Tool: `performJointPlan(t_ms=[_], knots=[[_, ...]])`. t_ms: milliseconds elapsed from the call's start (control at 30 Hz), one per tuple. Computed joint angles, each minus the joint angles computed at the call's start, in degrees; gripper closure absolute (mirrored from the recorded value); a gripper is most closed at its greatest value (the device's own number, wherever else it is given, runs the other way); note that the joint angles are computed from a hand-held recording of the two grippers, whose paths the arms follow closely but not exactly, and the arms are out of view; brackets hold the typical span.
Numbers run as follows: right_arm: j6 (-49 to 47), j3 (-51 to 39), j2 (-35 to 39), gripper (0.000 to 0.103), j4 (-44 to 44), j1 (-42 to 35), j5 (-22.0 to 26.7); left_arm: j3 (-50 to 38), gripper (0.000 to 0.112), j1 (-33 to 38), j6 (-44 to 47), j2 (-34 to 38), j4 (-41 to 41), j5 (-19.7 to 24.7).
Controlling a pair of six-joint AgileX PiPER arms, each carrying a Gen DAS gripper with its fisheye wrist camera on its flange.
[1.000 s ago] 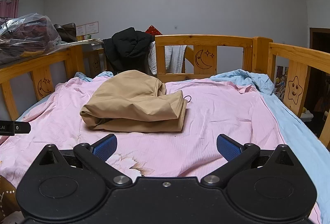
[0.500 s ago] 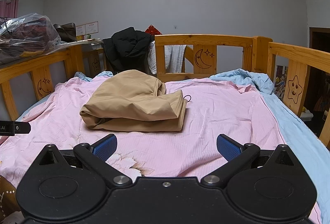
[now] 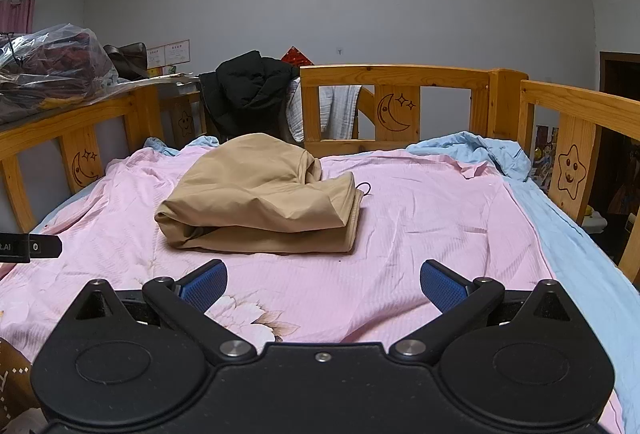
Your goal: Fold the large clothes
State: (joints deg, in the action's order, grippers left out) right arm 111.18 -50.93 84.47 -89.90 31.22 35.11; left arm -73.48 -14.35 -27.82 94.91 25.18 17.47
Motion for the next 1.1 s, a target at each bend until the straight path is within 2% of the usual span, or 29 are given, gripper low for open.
performJointPlan(t_ms=[233, 467, 1100], knots=[[0.69, 0.37, 0.14, 0.001, -0.27, 0.35, 0.27, 0.09, 0.010, -0.25, 0.13, -0.15, -0.17, -0.73], [1.36, 0.66, 0.32, 0.001, -0.39, 0.58, 0.42, 1.16, 0.010, -1.29, -5.97, -0.29, 7.40, -1.70], [-5.20, -1.22, 0.95, 0.001, 5.58, -0.48, -0.67, 1.38, 0.010, -1.09, -4.27, 0.08, 5.51, -1.23]])
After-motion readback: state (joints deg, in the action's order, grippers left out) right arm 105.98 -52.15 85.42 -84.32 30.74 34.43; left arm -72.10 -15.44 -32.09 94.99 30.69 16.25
